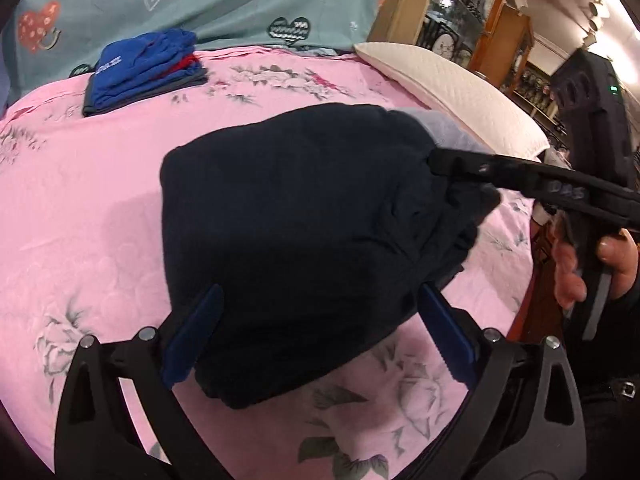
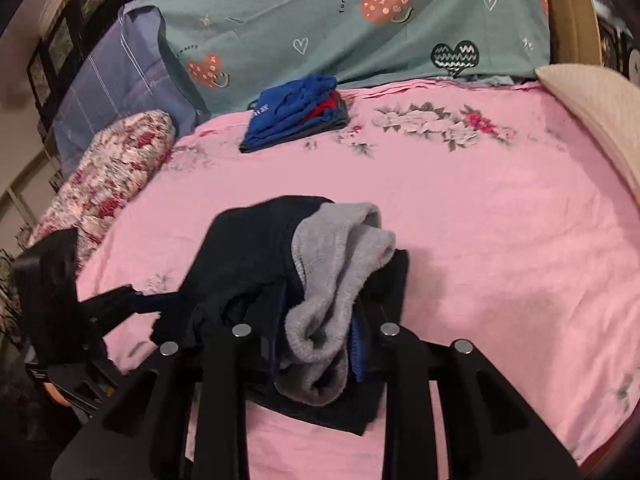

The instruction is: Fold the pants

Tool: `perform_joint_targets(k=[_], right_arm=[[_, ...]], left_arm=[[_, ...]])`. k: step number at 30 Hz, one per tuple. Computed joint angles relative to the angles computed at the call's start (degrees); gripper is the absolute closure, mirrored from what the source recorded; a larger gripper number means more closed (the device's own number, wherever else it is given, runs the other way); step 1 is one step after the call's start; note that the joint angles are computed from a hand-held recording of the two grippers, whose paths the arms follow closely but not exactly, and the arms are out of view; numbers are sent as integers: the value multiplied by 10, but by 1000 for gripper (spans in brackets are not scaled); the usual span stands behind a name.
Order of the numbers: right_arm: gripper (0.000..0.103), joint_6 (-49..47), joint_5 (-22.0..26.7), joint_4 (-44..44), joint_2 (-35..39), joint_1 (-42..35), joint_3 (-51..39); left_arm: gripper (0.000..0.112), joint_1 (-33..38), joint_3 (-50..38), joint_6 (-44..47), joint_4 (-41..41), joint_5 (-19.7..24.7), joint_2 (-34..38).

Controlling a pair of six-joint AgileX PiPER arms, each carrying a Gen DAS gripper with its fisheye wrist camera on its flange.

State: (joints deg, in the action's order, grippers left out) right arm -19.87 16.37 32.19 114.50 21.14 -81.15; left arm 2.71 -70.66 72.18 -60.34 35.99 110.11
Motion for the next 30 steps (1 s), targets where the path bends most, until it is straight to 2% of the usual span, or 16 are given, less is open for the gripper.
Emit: perform_joint_targets(k=[3,5,7,9,11,12,14,16,18,21,24,25,26,27,28,30], right_arm=[[68,162,68,-170,80,-5,-71],[51,225,68,-211,85,-6,-75],[45,252,62,-225,56,-9,-56],[45,229,20,-208,4,-16,-10],[45,137,-33,-115,-30,-15,20],[46,87,-27,-58,-30,-10,7],[55,39,37,-1,11,-12,-60],[61,73,93,-35,72,-9,-130],[63,156,152,-107,142,-6,-203],[60,131,139,-95,138,-7,-192],[45,18,118,45,86,-34,-130],[35,3,97,58,62,-41,-102],[18,-9,86,68,45,-48,-83],[7,-30,74,85,31,-58,-62],[2,-43,59,99,22,-68,-43],[2,-59,89,119,38,-89,-47]], left_arm=[[13,-25,-24,-21,23,-23,30],[13,-22,-8,-5,21,-27,16],[13,-8,-2,9,8,-5,-3],[12,14,15,50,-37,15,-35],[12,21,17,67,-68,8,-50],[12,19,0,45,-56,19,-37],[12,2,-54,-52,19,29,15],[12,-14,-86,-102,66,16,65],[13,-29,-71,-92,72,-22,69],[12,-23,-83,-104,83,-1,65],[12,24,-114,-113,52,96,59],[12,44,-117,-106,33,121,53],[12,70,-117,-92,10,139,41],[12,83,-124,-94,3,140,38],[12,99,-140,-108,6,145,44],[12,123,-204,-181,29,169,93]])
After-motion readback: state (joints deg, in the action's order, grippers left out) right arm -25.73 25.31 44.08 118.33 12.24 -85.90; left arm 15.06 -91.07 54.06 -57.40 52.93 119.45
